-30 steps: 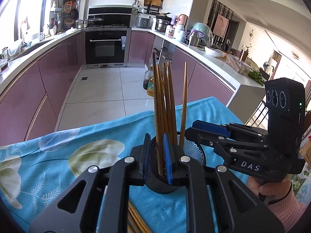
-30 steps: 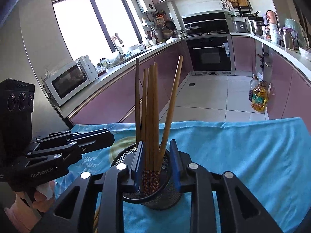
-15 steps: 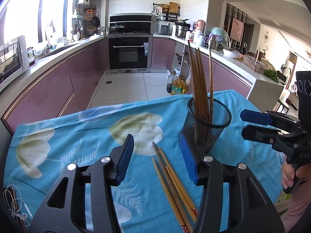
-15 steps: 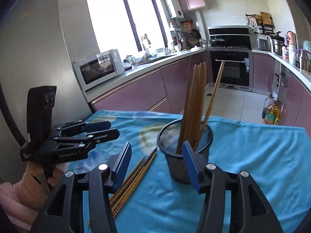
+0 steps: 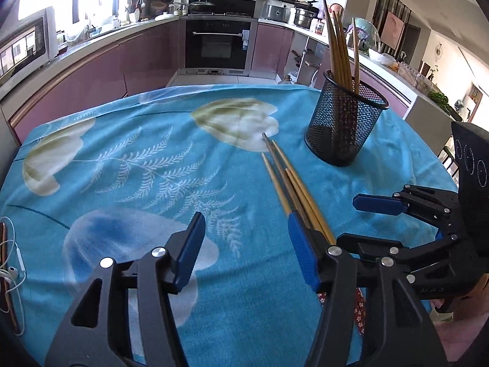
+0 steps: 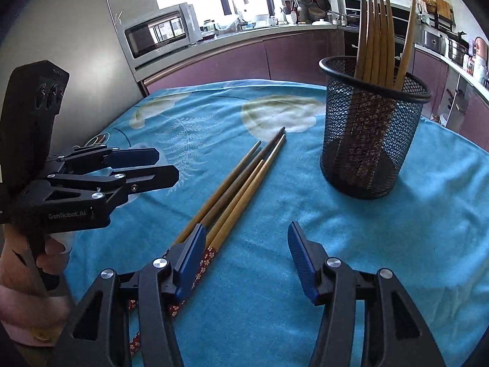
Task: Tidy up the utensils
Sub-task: 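Open the right gripper and move it back over the chopsticks, then close the right gripper on another wooden chopstick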
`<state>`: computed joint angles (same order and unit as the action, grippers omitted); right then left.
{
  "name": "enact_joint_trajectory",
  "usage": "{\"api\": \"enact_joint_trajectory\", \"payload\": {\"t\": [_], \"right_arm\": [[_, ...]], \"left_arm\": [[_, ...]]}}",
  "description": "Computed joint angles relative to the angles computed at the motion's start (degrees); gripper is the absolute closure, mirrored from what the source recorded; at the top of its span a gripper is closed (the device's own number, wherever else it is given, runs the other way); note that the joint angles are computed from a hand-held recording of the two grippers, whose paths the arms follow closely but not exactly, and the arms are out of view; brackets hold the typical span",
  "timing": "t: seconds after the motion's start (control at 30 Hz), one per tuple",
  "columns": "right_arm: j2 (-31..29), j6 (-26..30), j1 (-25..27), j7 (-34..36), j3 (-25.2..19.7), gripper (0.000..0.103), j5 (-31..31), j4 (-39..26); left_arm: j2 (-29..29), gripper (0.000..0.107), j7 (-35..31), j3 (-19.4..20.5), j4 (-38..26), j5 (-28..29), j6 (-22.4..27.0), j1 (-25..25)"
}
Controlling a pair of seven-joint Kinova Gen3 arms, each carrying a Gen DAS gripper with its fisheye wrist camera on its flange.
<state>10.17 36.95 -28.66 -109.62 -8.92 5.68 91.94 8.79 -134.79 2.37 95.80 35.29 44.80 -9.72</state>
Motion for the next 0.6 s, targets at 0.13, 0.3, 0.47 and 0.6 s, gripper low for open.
{"api": "enact_joint_trajectory", "payload": {"t": [0.13, 0.3, 0.47, 0.6], "right_arm": [[0.74, 1.06, -2.23, -3.08, 0.60, 0.049, 3.62, -0.45], [0.81, 2.11, -3.47, -5.73, 0.89, 0.049, 6.58, -0.55], [0.81, 2.78, -3.13, -6.80, 0.81, 0.049, 6.67, -0.59], [0.94, 3.57, -3.23, -7.54, 0.77, 0.049, 7.14, -0.99]], "left_arm": [[-0.36, 0.051, 0.32, 0.05, 0.56, -0.46, -0.30, 0.45], [-0.41, 0.050, 0.09, 0.19, 0.70, -0.57, 0.07, 0.81], [-0.21, 0.050, -0.32, 0.23, 0.68, -0.62, 0.61, 0.94], [0.03, 0.050, -0.62, 0.39, 0.66, -1.29, 0.88, 1.30]]}}
